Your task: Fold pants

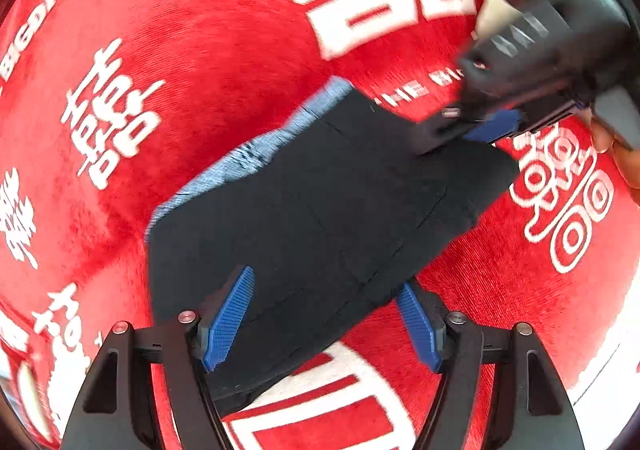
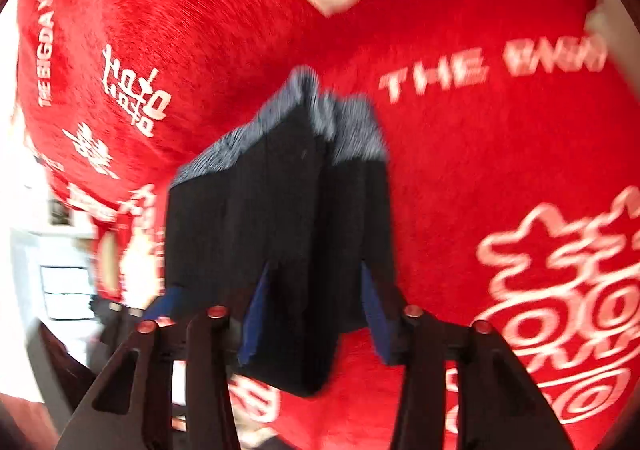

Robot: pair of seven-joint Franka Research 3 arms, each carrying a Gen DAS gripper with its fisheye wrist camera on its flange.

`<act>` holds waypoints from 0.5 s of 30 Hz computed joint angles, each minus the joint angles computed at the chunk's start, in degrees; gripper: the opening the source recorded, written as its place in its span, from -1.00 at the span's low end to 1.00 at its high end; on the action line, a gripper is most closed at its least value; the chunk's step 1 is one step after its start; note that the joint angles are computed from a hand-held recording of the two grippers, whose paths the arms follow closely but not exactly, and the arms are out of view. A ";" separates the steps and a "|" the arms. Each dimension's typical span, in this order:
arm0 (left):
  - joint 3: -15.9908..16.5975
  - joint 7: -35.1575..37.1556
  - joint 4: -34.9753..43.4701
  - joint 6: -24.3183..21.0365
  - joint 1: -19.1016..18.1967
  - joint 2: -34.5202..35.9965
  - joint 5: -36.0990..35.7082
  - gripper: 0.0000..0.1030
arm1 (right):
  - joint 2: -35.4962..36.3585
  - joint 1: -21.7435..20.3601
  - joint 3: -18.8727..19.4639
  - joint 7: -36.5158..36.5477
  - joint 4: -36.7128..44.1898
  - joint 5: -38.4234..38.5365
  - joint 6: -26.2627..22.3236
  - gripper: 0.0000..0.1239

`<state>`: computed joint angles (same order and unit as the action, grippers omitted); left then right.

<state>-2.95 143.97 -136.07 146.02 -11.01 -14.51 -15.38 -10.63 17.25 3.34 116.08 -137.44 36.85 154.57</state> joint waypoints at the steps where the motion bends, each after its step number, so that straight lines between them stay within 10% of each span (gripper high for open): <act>1: 0.71 0.36 1.36 -0.83 0.17 0.59 -0.80 0.41 | -0.56 -1.23 0.62 2.58 0.26 -4.29 -0.82 -0.20; 6: 2.03 1.23 12.21 -8.14 3.06 7.02 -6.13 0.42 | 2.19 -3.48 0.04 5.09 5.84 -12.09 -3.09 -0.20; 15: -0.36 11.75 5.28 -9.78 3.44 3.36 -11.59 0.42 | 14.48 -3.96 -0.29 -8.34 17.88 5.75 -7.66 -0.20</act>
<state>-3.31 155.72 -130.78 136.25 -7.57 -11.15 -26.97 3.85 13.29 3.05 107.74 -119.56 42.60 146.91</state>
